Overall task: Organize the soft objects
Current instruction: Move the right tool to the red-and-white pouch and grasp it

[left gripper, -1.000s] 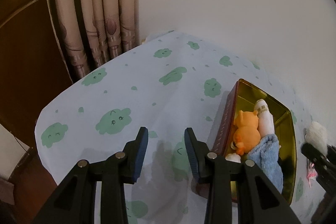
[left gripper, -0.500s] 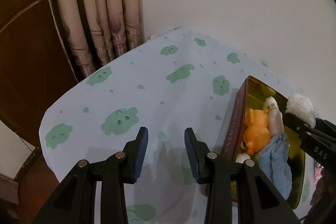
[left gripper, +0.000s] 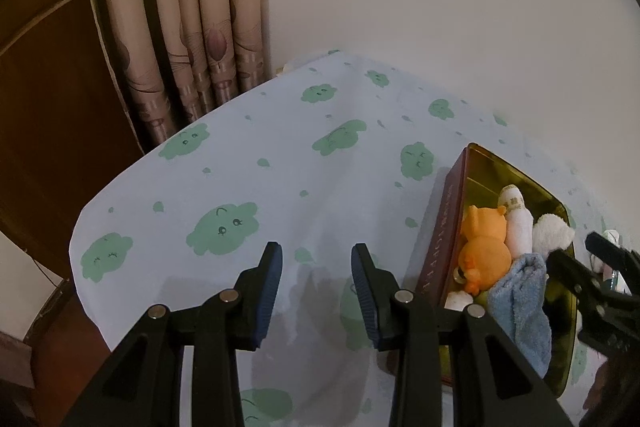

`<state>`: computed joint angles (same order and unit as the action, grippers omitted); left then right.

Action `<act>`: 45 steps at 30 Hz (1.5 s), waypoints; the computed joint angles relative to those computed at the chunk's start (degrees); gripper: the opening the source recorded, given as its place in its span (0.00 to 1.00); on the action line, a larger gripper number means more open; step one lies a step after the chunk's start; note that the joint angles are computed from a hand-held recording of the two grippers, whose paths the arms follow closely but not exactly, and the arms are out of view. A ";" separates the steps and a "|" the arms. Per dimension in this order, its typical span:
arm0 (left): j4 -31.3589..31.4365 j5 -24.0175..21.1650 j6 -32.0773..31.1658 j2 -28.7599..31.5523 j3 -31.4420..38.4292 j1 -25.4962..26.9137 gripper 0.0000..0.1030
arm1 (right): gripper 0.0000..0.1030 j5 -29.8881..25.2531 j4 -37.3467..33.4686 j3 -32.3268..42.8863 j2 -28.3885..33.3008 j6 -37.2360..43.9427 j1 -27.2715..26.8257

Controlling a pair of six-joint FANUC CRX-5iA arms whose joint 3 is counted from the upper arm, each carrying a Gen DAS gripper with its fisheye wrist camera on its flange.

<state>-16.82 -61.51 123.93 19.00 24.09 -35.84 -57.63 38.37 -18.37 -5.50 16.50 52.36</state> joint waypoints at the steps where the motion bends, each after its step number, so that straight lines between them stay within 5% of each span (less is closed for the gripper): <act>1: -0.11 -0.18 -0.02 0.11 0.14 -0.03 0.35 | 0.86 -0.16 0.09 -0.51 -0.67 -0.37 0.45; 14: -1.72 -0.92 0.20 0.21 0.76 -0.97 0.35 | 0.86 -5.82 5.98 -9.89 -12.59 -11.78 3.97; 23: -4.05 -1.48 0.98 -0.17 0.96 -2.08 0.35 | 0.86 -22.92 7.11 -18.57 -25.52 -16.40 5.38; 29: -6.00 -2.28 1.13 0.11 1.82 -3.01 0.35 | 0.86 -30.70 4.07 -23.04 -33.40 -17.74 0.04; 38: -10.57 -2.44 4.46 -0.11 2.26 -4.15 0.35 | 0.86 -17.59 -1.28 -25.98 -32.10 -9.07 -16.08; 45: -14.01 -2.33 6.13 0.07 2.97 -5.26 0.35 | 0.86 -10.04 -1.57 -26.91 -28.12 -4.48 -22.86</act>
<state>-30.83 -63.85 130.05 19.08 27.06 -41.10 -67.67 36.81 -45.28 -33.62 12.01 29.50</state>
